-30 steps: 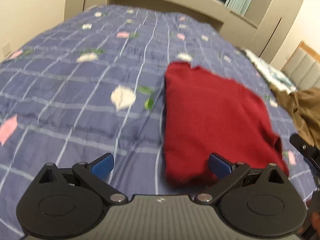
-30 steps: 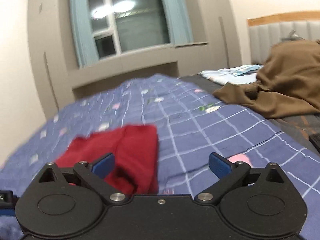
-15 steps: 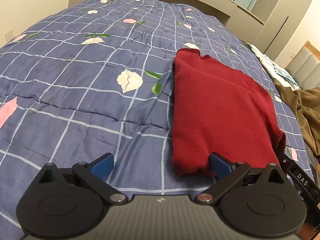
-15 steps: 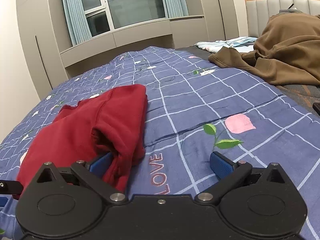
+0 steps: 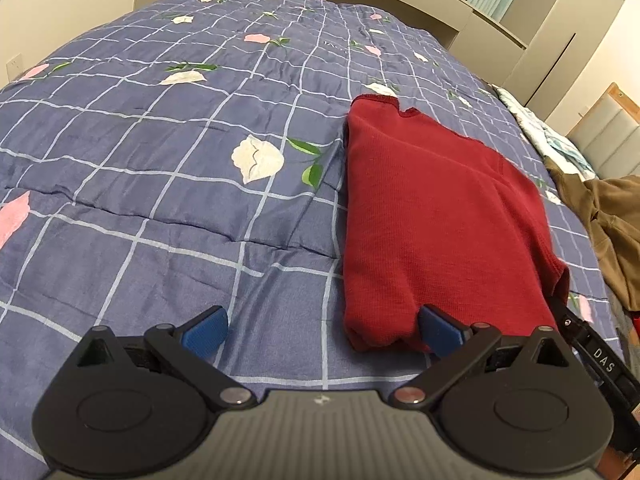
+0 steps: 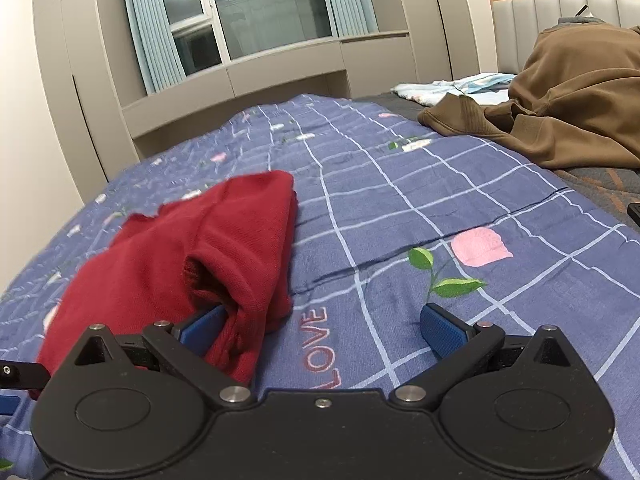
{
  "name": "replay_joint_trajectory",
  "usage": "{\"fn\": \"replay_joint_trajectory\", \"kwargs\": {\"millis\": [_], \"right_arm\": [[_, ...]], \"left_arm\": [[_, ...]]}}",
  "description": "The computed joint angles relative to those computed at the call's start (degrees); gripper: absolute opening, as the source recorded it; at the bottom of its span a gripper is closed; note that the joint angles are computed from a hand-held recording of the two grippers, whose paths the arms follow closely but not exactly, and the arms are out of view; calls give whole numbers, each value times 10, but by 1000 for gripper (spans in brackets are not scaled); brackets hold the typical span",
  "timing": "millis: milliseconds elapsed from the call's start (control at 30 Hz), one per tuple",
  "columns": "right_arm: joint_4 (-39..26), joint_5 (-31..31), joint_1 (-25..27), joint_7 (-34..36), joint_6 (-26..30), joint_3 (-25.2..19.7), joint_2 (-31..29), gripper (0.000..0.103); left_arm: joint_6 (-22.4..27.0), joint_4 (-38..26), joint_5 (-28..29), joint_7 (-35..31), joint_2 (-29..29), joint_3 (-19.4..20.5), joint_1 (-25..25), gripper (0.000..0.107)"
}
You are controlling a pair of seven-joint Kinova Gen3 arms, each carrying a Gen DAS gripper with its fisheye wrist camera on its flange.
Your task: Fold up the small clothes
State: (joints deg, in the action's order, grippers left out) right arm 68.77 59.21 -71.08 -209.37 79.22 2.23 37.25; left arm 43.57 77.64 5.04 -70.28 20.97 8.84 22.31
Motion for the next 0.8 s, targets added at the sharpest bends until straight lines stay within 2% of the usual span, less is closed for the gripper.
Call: {"fn": "replay_joint_trajectory", "kwargs": {"millis": [100, 167, 233, 367, 433, 533, 600, 667, 767, 800], "right_arm": [[52, 30, -33, -70, -36, 34, -26, 102], [78, 59, -33, -117, -50, 29, -38, 102], [100, 89, -3, -141, -81, -4, -55, 102], [94, 90, 60, -96, -155, -37, -67, 102], [82, 70, 84, -64, -188, -39, -65, 102], [62, 11, 129, -16, -230, -51, -59, 102], [67, 0, 118, -24, -248, -25, -55, 103], [61, -1, 104, -31, -243, -11, -49, 103], [49, -12, 96, -17, -237, -3, -43, 100], [45, -14, 92, -17, -234, 0, -42, 92]], "left_arm": [[-13, 7, 40, -33, -5, 17, -29, 103], [-39, 21, 81, -76, -10, 34, -58, 103], [-53, 17, 107, -106, -6, 42, -70, 103], [-32, -47, 109, -130, 34, 38, -63, 103], [-18, -80, 114, -145, 59, 41, -64, 103], [29, -149, 107, -148, 103, 35, -54, 103], [69, -193, 105, -144, 130, 34, -51, 102], [76, -197, 132, -164, 139, 47, -66, 101], [72, -188, 155, -197, 138, 60, -79, 79], [85, -195, 164, -202, 143, 61, -82, 67]]}}
